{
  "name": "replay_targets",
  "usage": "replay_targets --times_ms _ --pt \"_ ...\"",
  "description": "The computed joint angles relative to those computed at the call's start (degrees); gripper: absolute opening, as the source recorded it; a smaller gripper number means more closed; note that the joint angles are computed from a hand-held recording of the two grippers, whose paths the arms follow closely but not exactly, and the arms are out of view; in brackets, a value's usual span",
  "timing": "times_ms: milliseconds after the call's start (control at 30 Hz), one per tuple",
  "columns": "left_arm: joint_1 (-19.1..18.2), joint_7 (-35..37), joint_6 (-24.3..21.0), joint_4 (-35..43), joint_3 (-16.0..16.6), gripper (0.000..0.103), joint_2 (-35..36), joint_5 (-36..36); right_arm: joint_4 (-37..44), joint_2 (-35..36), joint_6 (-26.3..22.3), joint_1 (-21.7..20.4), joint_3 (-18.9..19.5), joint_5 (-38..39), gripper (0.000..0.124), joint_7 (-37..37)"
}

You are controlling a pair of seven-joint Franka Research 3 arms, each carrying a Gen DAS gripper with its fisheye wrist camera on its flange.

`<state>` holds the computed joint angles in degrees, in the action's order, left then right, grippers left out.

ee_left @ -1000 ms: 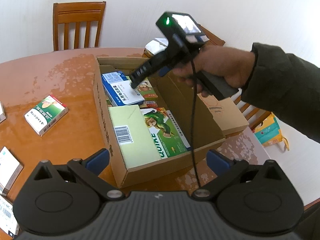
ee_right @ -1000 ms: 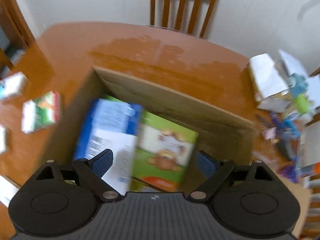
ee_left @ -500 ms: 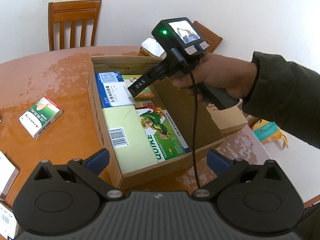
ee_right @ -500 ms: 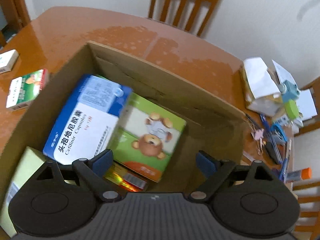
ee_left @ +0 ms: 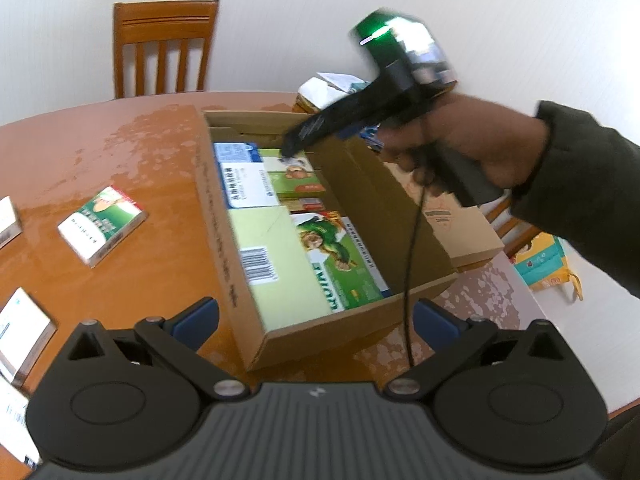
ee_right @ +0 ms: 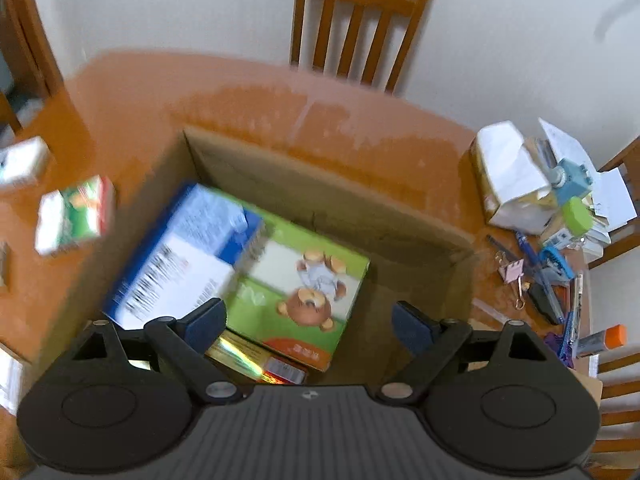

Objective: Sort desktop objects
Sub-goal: 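Lift the right gripper out and move it to the table boxes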

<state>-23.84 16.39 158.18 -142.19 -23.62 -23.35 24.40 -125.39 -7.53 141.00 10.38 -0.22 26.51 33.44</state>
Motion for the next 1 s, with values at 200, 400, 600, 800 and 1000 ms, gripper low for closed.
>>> replay_targets --times_ms 200,400,600,800,1000 --pt "-1.64 -1.19 -4.71 -3.63 -0.17 0.103 -5.42 -1.43 3.15 -4.59 -17.71 2.37 -2.68 17.67 0.103 -14.29" --pt "-2.32 -3.92 -7.44 -8.17 -0.19 0.103 -11.58 -2.92 1.41 -7.2 -21.14 8.4 1.32 19.4 0.103 -35.47" --pt "-3.66 -4.61 -11.8 -12.8 1.56 0.103 -17.04 -5.15 6.3 0.63 -20.7 15.03 7.31 13.92 0.103 -53.85" --pt "-5.04 -3.86 -13.84 -18.41 3.87 0.103 -23.81 -8.14 15.91 12.71 -16.62 20.49 12.72 2.95 0.103 -45.84" --pt "-6.16 -2.51 -13.93 -21.5 5.01 0.103 -28.46 -10.07 22.99 20.75 -17.7 24.72 14.4 -7.81 0.103 -38.86"
